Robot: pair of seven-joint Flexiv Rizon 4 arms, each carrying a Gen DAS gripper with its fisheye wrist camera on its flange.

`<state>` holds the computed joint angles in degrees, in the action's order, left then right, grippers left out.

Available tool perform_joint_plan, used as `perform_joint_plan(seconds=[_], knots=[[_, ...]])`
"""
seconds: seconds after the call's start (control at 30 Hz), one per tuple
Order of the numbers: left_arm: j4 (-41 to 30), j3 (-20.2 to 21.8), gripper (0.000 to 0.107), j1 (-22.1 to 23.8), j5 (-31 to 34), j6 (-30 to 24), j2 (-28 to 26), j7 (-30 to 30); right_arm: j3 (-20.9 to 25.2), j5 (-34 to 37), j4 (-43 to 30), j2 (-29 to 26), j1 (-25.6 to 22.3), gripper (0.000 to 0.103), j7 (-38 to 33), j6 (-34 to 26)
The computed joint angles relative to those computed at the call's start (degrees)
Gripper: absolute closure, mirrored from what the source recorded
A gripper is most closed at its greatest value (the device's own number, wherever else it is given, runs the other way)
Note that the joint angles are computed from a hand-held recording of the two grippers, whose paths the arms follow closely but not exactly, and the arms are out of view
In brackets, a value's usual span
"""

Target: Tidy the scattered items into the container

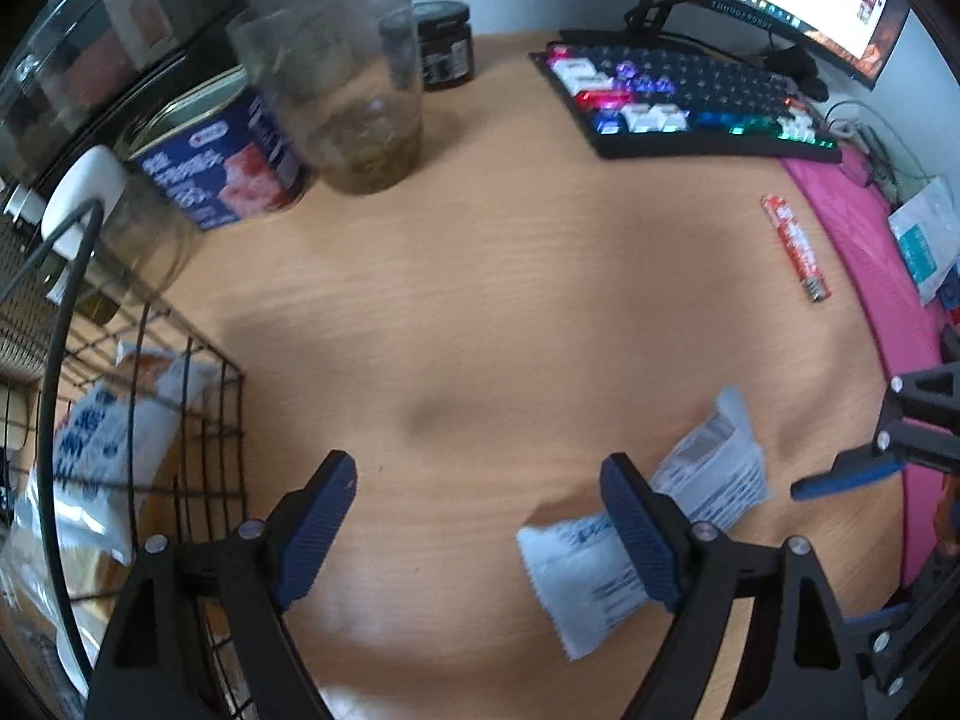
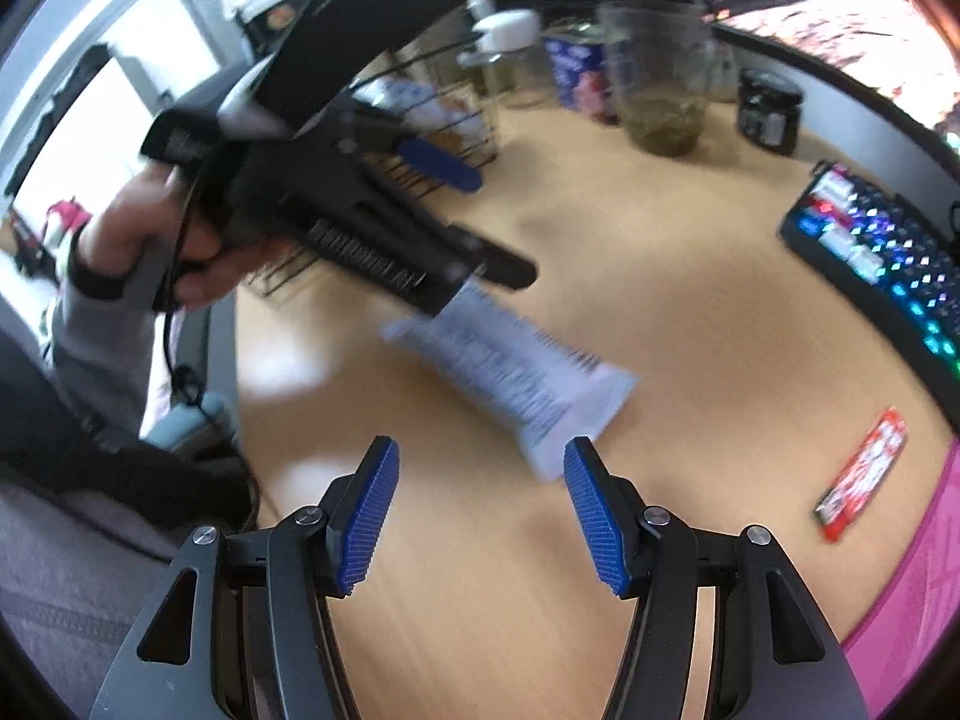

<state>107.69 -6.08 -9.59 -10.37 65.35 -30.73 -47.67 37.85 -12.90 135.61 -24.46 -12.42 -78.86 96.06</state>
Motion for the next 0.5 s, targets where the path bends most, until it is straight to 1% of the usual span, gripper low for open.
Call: perform_joint_plan(seconds=[0.1, 0.17, 0.27, 0.3, 0.37, 0.4, 0.47, 0.5], knots=[[0.24, 0.8, 0.022, -0.07, 0.82, 0.03, 0.09, -0.57, 1.42, -0.25, -1.07, -2.02, -0.33, 0.045, -0.77, -1.44], [0.97, -0.25, 0.022, 1.07, -0.29, -0.07, 0.42, 0.45, -0.3, -0.02, -1.87, -2.75, 1.71, 0.045, -0.85, -1.73], [5.17, -6.67, 0.022, 6.23, -7.53, 2.56, 1.96, 7.27, -4.44, 0.92, -2.24, -2.66, 5.77, 0.045, -0.01, -0.84], [5.63, -7.17, 0.022, 6.9, -9.04, 1.0, 2.4, 8.41, -4.53, 1.03, -2.49, -2.91, 5.59, 0.045, -0.07, -0.72], [5.28, -5.7, 0.022, 5.95, -9.17, -1.91, 2.44, 8.84, -6.58, 1.46, -2.54, -2.65, 7.11, 0.045, 0.61, 0.0], [5.1, -4.24, 0.022, 4.83, -8.07, -2.32, 2.15, 8.28, -7.38, 1.52, -2.59, -2.49, 7.72, 0.045, 0.96, 0.17], [5.61, -2.89, 0.022, 3.87, -7.23, -2.65, 2.16, 7.87, -9.22, 1.44, -2.69, -2.33, 9.05, 0.045, 1.45, 0.5], [6.84, -3.34, 0.022, 4.25, -8.05, -1.27, 2.66, 8.64, -10.91, 1.39, -2.64, -2.07, 10.5, 0.045, 1.84, 0.65]])
